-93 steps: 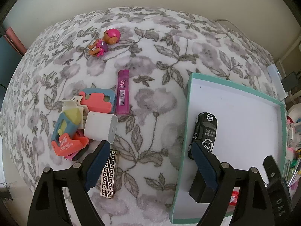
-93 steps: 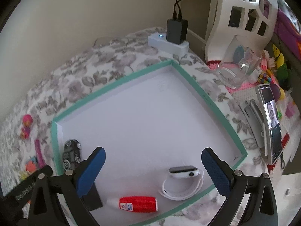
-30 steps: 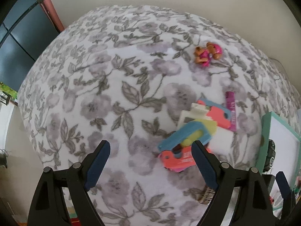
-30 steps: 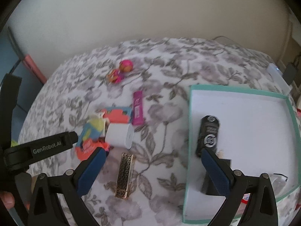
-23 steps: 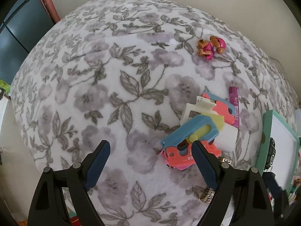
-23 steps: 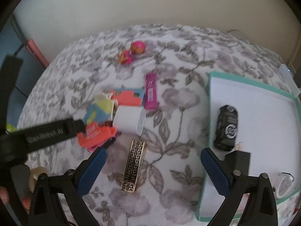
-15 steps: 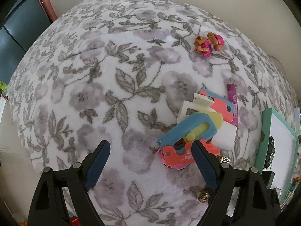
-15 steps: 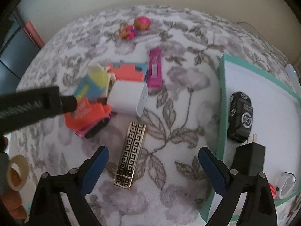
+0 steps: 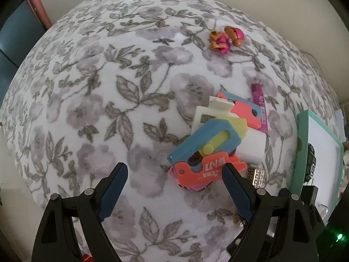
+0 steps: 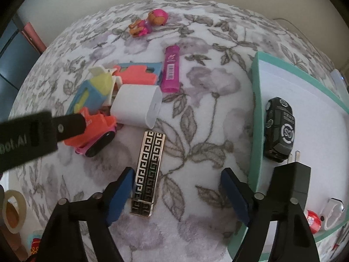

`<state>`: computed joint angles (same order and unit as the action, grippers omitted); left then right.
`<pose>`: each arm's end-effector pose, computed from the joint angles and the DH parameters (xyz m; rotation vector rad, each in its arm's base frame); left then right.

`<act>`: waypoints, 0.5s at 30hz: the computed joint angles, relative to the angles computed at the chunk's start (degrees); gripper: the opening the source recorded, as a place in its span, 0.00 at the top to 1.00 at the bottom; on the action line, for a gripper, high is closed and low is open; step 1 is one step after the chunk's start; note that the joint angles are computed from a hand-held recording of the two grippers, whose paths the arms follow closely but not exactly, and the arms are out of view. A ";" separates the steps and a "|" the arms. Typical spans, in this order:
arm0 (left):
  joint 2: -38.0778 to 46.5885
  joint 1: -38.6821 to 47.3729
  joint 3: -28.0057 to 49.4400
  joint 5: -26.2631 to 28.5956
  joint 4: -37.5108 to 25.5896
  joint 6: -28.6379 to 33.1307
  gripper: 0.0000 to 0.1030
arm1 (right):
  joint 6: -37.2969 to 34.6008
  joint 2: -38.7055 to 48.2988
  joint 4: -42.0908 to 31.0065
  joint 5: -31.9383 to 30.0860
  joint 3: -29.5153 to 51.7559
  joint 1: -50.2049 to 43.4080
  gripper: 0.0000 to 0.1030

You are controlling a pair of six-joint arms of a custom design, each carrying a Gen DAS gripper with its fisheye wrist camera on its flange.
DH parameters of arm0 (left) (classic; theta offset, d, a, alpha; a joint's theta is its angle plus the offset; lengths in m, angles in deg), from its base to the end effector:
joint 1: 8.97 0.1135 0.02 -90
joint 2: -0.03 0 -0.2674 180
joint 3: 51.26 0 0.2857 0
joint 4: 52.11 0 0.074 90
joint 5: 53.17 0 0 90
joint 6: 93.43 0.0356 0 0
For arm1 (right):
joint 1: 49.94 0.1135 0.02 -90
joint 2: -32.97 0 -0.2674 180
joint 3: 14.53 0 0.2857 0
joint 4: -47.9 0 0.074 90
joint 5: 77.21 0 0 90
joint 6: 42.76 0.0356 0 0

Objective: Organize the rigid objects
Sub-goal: 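Grasp the gold patterned case with the right tool while the left tool grasps the orange toy knife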

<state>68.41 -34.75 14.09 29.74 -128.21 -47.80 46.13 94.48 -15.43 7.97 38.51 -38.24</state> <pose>0.2067 -0.0949 0.2396 -0.4879 2.8745 -0.0116 0.2043 0.0454 0.2024 -0.3345 2.8090 0.1604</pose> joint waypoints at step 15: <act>5.90 -4.71 1.71 -1.30 3.83 2.74 0.14 | -2.94 2.25 -2.02 -3.99 3.42 -7.22 0.43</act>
<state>74.31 -39.46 15.79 28.44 -124.37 -45.06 43.19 96.73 -17.45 3.97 41.93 -45.47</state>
